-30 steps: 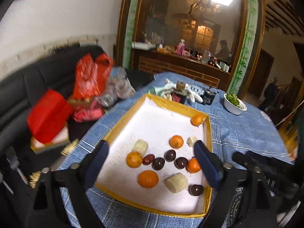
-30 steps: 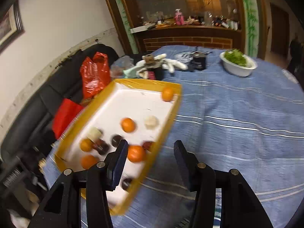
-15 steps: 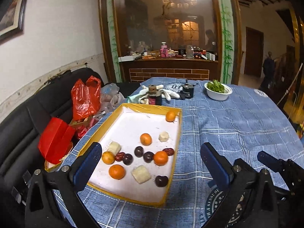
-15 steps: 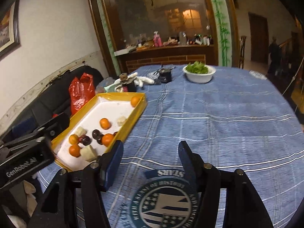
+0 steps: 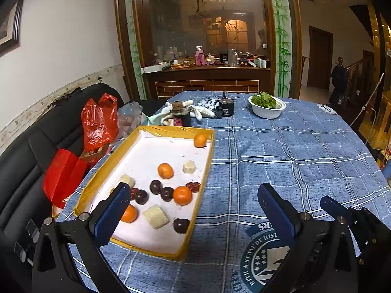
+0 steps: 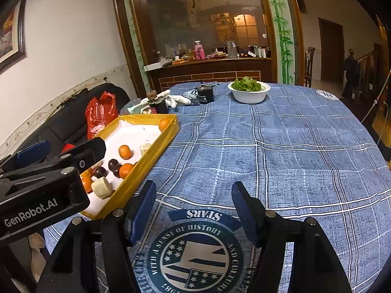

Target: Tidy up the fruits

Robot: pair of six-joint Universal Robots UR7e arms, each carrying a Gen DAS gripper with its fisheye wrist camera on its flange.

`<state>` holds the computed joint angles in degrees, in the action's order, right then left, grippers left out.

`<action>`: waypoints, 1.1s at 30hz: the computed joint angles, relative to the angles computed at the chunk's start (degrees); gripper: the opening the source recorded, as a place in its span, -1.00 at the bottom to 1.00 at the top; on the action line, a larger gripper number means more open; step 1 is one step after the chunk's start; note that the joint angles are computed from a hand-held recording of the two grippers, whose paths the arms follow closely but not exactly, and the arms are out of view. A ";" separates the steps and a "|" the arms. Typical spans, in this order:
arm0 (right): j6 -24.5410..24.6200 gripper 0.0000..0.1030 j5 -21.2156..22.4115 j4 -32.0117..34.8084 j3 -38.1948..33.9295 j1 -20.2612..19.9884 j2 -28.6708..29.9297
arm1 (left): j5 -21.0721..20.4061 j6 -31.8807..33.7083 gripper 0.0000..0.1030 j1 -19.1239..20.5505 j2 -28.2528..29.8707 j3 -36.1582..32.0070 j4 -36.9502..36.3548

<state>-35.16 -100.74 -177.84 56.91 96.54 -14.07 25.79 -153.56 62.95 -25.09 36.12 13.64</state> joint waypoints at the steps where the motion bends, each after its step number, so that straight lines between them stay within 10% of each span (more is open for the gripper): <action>1: 0.05 0.36 -0.13 0.11 -0.22 -0.02 0.11 | 0.03 0.10 1.00 -0.01 0.17 -0.11 0.00; 33: -0.81 0.47 -3.51 -1.36 -1.24 0.63 1.67 | 0.47 -2.93 1.00 0.47 0.33 -0.24 2.73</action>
<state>-35.97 -104.25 -179.20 55.67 97.17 -12.40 26.25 -156.49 63.42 -24.76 35.88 16.37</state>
